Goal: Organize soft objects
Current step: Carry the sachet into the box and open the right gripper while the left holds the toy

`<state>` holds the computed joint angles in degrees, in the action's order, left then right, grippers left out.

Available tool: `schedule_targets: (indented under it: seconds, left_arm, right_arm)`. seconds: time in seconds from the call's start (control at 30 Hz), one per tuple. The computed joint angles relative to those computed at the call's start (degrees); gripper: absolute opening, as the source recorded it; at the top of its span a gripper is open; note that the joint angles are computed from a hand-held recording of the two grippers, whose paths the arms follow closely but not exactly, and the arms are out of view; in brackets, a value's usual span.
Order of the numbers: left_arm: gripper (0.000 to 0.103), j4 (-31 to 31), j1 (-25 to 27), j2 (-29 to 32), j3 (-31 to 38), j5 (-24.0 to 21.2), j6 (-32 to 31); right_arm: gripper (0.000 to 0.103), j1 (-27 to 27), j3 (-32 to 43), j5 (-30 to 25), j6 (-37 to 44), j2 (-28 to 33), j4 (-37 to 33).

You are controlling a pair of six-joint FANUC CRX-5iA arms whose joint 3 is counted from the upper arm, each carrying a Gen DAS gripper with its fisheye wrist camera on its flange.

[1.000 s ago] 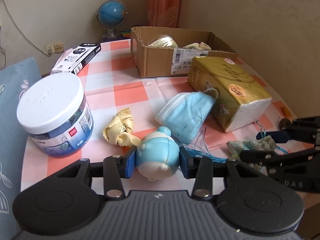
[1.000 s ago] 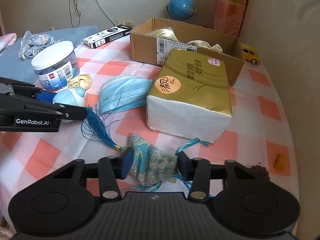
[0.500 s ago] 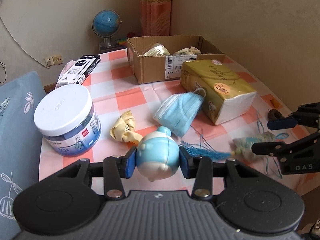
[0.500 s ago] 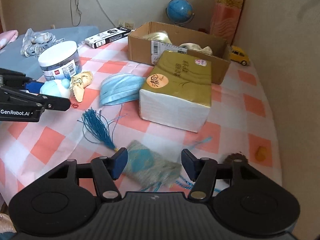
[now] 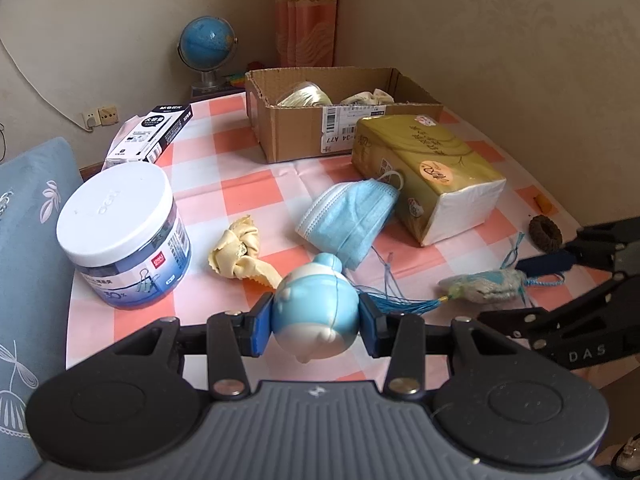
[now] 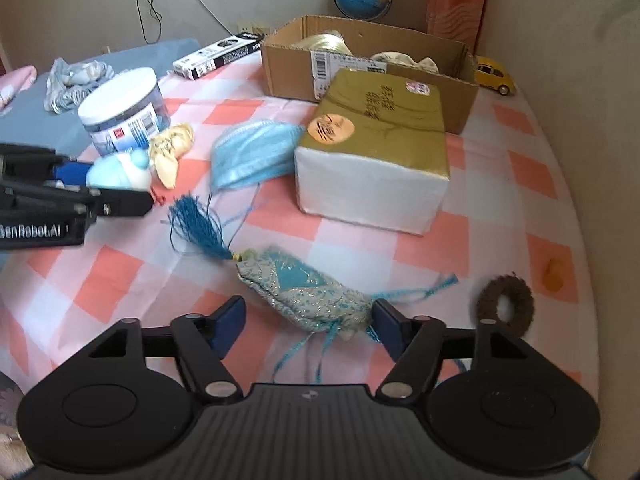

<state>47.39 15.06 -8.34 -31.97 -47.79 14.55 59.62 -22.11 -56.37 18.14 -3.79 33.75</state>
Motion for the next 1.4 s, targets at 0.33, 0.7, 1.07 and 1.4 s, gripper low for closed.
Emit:
schedule_targets:
  seconds: [0.33, 0.7, 1.07, 1.4]
  left_arm:
    - [0.043, -1.1, -0.4, 1.0, 0.8, 0.1, 1.0]
    - [0.043, -1.7, -0.2, 0.6, 0.9, -0.4, 0.7]
    - [0.043, -1.4, 0.9, -0.7, 1.2, -2.8, -1.0]
    - [0.043, -0.3, 2.2, -1.7, 1.3, -5.4, -2.7]
  right_arm:
    - [0.085, -1.7, 1.1, 2.8, 1.1, 1.2, -0.2]
    - [0.048, 0.0, 0.7, 0.8, 5.7, 1.8, 0.2]
    - [0.042, 1.5, -1.1, 0.1, 4.2, -1.5, 4.6]
    - [0.042, -0.4, -1.3, 1.0, 3.8, -5.8, 10.4]
